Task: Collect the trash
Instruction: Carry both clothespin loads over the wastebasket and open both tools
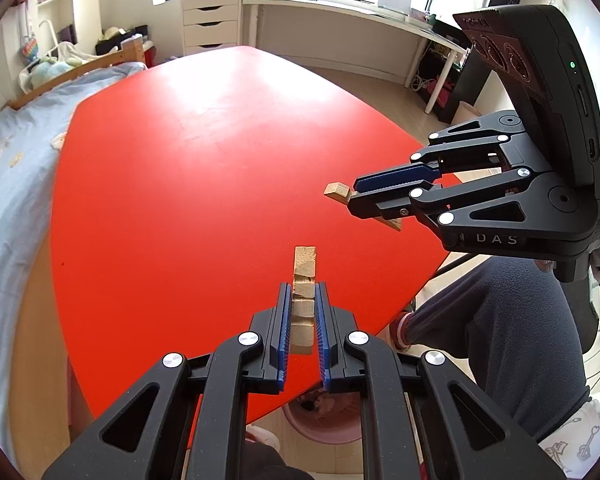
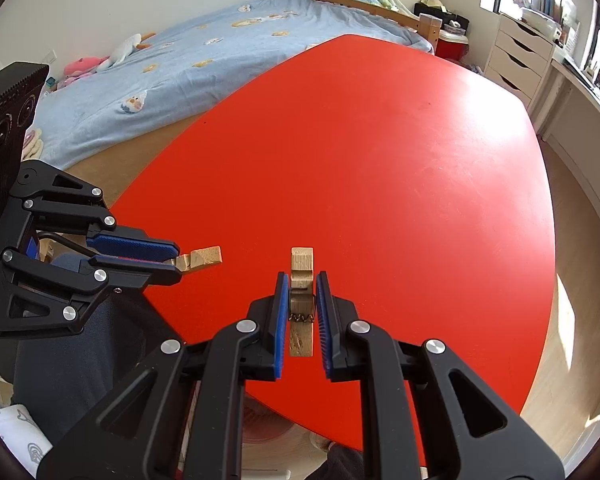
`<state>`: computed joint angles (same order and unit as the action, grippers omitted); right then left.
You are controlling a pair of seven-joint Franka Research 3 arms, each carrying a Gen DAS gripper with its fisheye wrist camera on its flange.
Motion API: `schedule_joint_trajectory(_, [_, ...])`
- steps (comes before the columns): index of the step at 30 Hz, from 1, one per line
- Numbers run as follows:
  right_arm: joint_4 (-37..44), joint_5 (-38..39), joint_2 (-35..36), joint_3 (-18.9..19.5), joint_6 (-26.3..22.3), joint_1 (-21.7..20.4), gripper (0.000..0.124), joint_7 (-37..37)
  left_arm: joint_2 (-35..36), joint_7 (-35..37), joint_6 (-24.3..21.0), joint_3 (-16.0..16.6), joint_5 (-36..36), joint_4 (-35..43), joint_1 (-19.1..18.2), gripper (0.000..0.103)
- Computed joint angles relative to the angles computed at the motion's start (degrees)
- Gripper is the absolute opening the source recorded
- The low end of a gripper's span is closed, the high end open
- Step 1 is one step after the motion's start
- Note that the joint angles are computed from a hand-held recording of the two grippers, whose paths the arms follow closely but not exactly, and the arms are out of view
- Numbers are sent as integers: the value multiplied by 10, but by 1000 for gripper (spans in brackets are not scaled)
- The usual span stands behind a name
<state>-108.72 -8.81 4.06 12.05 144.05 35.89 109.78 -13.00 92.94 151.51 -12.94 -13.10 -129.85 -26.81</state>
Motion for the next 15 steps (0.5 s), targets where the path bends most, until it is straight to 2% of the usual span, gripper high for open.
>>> schedule_joint_trajectory(6, [-59,-11,-59,13,21,-2,13,32,-41,-34,16,-3,3,-26,-9,11])
schedule_joint_trajectory(15, [-141,1,-143,50,53,-12,13,68,-96,-68,31,10,1,-73,-46,11])
